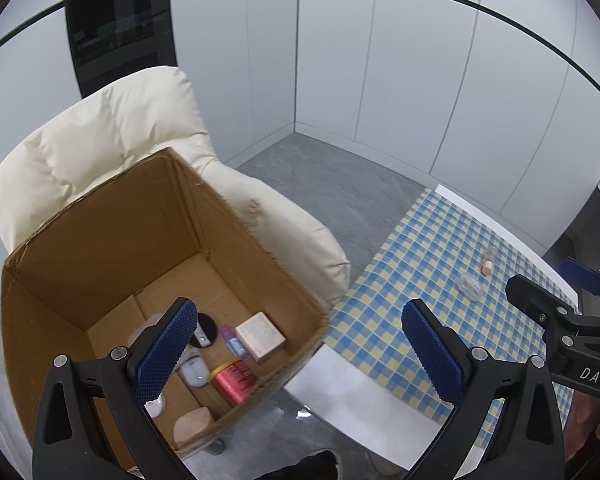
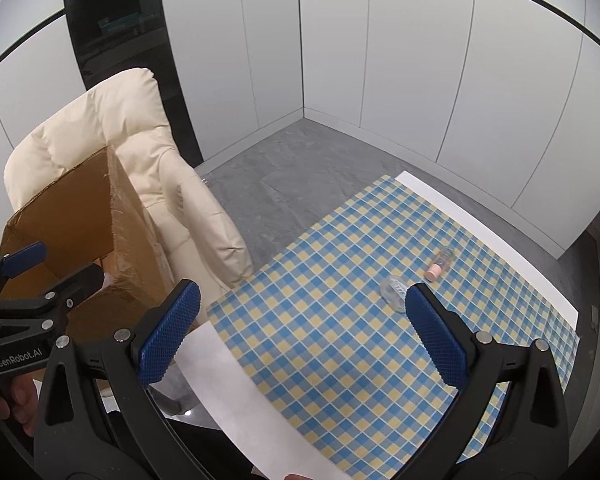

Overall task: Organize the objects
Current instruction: 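Move both tools back toward the labeled clear case and pink bottle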

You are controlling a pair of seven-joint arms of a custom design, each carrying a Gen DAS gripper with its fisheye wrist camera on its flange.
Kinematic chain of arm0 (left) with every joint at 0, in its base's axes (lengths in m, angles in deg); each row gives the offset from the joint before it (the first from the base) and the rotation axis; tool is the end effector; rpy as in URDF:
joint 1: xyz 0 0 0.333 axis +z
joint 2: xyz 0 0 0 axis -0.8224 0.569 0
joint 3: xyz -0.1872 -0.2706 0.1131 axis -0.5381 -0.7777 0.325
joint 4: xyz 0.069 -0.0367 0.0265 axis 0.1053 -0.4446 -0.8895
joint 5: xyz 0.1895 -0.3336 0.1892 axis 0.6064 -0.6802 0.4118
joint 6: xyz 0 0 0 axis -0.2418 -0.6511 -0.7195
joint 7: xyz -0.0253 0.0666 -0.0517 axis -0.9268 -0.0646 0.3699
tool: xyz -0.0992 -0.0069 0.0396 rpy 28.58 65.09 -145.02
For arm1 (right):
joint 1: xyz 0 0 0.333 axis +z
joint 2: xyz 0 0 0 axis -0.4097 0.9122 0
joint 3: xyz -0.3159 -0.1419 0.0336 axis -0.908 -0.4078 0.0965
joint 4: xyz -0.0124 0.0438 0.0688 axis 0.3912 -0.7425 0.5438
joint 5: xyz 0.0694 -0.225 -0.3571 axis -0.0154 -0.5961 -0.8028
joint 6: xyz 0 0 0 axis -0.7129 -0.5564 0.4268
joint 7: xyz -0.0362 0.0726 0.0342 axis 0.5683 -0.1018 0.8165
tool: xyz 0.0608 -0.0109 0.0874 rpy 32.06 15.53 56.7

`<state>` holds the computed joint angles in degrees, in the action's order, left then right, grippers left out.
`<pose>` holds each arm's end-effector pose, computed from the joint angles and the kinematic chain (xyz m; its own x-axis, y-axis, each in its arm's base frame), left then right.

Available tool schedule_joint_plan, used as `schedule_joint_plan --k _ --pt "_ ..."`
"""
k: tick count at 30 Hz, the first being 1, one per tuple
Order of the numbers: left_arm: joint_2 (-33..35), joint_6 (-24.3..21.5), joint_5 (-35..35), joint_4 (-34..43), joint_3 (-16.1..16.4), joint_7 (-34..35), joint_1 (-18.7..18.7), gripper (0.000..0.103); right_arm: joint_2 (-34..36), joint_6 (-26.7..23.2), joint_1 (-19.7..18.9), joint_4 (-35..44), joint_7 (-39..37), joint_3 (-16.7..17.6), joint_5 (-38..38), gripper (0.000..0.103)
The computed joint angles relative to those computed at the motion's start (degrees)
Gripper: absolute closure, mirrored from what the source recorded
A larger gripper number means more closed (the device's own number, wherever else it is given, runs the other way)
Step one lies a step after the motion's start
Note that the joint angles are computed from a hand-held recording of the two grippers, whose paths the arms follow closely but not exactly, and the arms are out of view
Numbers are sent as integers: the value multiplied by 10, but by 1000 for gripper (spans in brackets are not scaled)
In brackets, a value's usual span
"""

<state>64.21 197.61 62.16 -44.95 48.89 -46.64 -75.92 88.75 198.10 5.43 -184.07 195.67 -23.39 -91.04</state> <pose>0.4437 -0.3868 0.5655 0.2060 -0.9782 0.0280 -0.7514 -0.1764 -0.6358 0.5147 0.4229 0.5837 0.3148 -0.9487 -0.0301 -0.7320 -0.2225 -0.6439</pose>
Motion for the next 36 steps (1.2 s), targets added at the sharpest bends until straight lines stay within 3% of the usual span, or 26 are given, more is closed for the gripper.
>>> schedule_joint_plan --k 3,26,36 --pt "12 1 -1 12 -1 7 -4 1 -7 -8 1 -6 25 -4 -30 0" --pt "97 14 19 98 23 40 -64 1 -59 -29 -36 -65 47 -7 -44 0" --pt "139 4 39 139 39 43 -99 1 -78 -29 -52 -92 14 -12 -7 0"
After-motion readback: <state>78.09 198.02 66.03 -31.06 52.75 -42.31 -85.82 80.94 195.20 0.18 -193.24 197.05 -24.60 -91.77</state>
